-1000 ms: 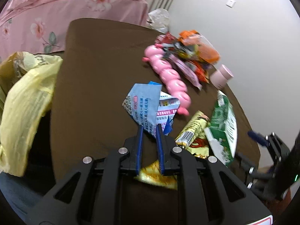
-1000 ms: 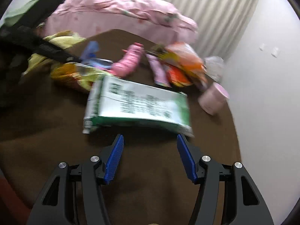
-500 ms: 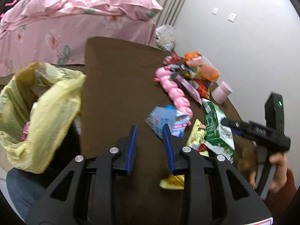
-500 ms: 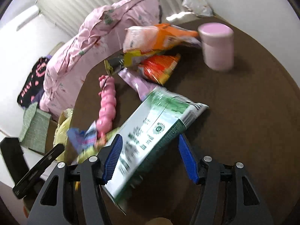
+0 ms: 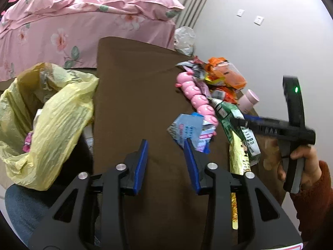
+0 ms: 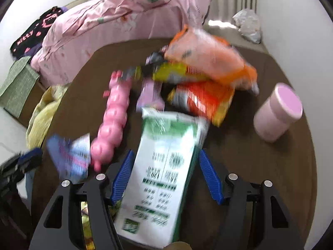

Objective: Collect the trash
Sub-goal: 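Grasp the blue-white wrapper with the left tool while the right tool grasps the milk carton, then lift the milk carton with the right tool and carry both items toward the yellow bag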

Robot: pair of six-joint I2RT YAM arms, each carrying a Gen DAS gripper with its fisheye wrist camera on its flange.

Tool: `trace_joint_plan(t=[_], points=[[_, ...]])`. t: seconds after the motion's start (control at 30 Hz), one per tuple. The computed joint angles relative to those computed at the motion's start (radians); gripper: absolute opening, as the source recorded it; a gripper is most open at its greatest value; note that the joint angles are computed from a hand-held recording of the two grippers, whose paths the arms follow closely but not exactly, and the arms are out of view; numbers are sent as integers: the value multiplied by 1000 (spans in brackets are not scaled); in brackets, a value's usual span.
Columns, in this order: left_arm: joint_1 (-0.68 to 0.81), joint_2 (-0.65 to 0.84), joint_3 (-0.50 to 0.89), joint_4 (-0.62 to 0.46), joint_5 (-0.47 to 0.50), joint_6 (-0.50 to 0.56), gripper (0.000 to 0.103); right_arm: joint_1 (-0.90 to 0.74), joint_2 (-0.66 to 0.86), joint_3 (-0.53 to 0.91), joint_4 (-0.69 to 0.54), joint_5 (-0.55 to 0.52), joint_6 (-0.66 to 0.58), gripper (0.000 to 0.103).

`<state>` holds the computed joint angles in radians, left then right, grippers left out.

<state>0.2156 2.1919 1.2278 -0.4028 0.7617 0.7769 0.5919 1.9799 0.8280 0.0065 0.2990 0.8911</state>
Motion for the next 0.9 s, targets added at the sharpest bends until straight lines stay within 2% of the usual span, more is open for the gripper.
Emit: trace_joint_plan(t=[0.13,0.3,0.37,0.5,0.67,0.77,0.83,0.9], points=[[-33,-8,-19,10,-4,18,38,80,-8,-77,-9,51,40,61],[-111,-15,-39,100,-72,-65,38,149,-97,-203,37,102,118,61],[-137,-14,-41,117,-96,-93,38,161,-138,-249,74,90,135,61],[-139,-55,-77,108,-52,-53,38,148,-199,-309,142,75,134,61],[-118,-87,-119,125,-58,-27,38,54,-126,-189,97,21,-7,61],[-99,-78,-110,115,-59,-29,38,-18,-51,-102,79,-66,-95,61],[-88,-69,-98,105,-59,-32,38,-55,-18,-50,54,-106,-150,55],[-81,-63,-89,100,-59,-36,38,-62,-4,-18,41,-110,-183,55]])
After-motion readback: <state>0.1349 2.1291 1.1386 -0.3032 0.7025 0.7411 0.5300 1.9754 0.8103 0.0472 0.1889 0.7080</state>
